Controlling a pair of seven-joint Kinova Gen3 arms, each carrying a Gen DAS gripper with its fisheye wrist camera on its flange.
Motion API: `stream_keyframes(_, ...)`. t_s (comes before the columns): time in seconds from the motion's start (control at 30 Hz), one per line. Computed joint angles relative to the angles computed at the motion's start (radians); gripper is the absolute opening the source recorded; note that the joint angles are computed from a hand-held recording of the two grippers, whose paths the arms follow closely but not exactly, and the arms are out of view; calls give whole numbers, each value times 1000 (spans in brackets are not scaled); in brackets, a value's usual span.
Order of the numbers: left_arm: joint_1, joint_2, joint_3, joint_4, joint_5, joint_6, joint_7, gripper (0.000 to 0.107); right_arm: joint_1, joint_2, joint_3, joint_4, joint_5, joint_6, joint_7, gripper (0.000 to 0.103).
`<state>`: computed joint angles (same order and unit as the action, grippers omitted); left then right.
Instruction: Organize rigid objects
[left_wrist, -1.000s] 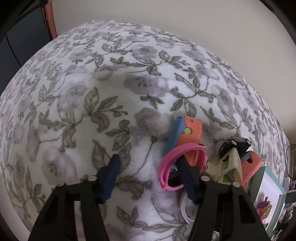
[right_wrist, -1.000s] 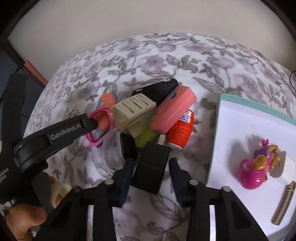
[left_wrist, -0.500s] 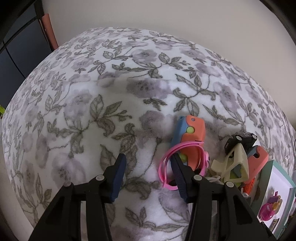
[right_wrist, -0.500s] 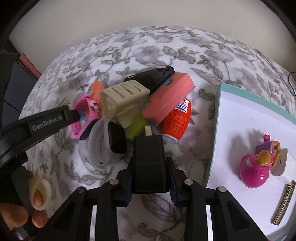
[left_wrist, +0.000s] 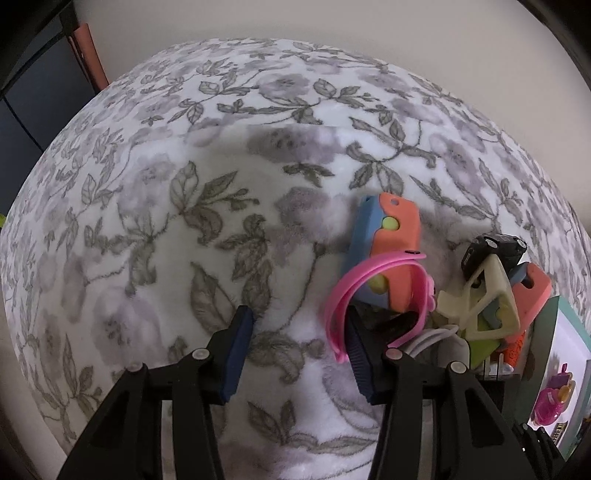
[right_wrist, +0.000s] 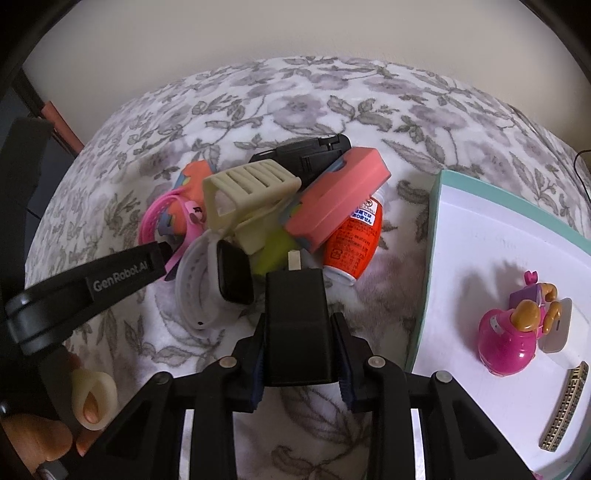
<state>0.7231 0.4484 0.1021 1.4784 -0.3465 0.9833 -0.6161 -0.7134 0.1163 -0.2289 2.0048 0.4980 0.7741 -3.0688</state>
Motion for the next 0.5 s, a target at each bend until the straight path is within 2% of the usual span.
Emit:
stream_keyframes(0.07, 2, 1, 0, -1, -5, -1, -2, 47, -4, 0, 0, 3, 11, -1, -10, 34)
stream_keyframes(0.13, -4, -5, 4, 5, 6, -13, -8, 36, -6, -4, -1, 10, 18, -7, -21, 32)
stream_keyframes(0.2, -4, -13, 5, 7, 10, -12, -6, 14, -4, -14, -2, 20, 16, -17, -36, 32)
stream_keyframes(0.23, -9, -17, 9, 8, 18, -11, -10, 11, -3, -17, -3, 23, 16, -19, -40, 32)
stream_keyframes(0.5, -25, -87, 24, 72, 48, -54, -5, 9, -3, -65, -37, 30, 6, -2, -60, 31)
